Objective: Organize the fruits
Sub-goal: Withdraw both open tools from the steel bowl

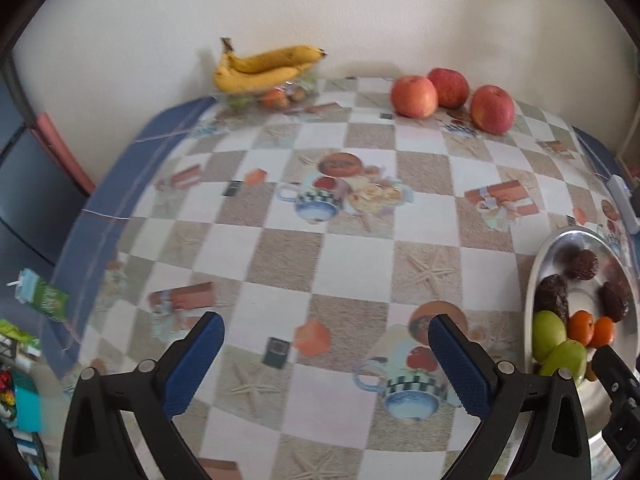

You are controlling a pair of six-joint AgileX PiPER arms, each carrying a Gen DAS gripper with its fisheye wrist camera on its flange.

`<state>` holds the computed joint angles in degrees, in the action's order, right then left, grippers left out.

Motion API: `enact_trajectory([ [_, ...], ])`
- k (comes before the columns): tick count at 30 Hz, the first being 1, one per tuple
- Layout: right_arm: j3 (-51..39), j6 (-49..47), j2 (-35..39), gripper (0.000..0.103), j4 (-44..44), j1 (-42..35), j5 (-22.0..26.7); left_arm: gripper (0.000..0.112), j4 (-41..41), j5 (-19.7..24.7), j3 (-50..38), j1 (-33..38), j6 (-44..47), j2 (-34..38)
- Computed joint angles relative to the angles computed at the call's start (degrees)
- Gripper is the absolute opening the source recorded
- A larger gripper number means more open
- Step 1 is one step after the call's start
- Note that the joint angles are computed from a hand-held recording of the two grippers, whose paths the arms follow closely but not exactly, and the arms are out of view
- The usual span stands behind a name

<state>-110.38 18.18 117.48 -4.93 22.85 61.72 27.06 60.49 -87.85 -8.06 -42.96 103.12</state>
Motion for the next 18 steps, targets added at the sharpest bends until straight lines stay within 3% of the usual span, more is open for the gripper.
enact_trajectory([
  [4, 0.9, 0.3, -0.7, 0.092, -0.4, 0.7, -0.6, 0.103, 4.3, 5.3, -0.6, -1.7, -1.2, -0.2],
  [10, 3.1, 0.3, -2.2, 0.092, -0.9, 1.9, -1.3, 0.103, 4.2, 5.8, 2.1, -2.5, 1.1, -3.7],
  [18, 8.2, 0.8, -5.4, 0.092, -0.5, 2.6, -2.1, 0.103, 0.4, 3.2, 6.0, -1.3, 3.3, -9.1],
])
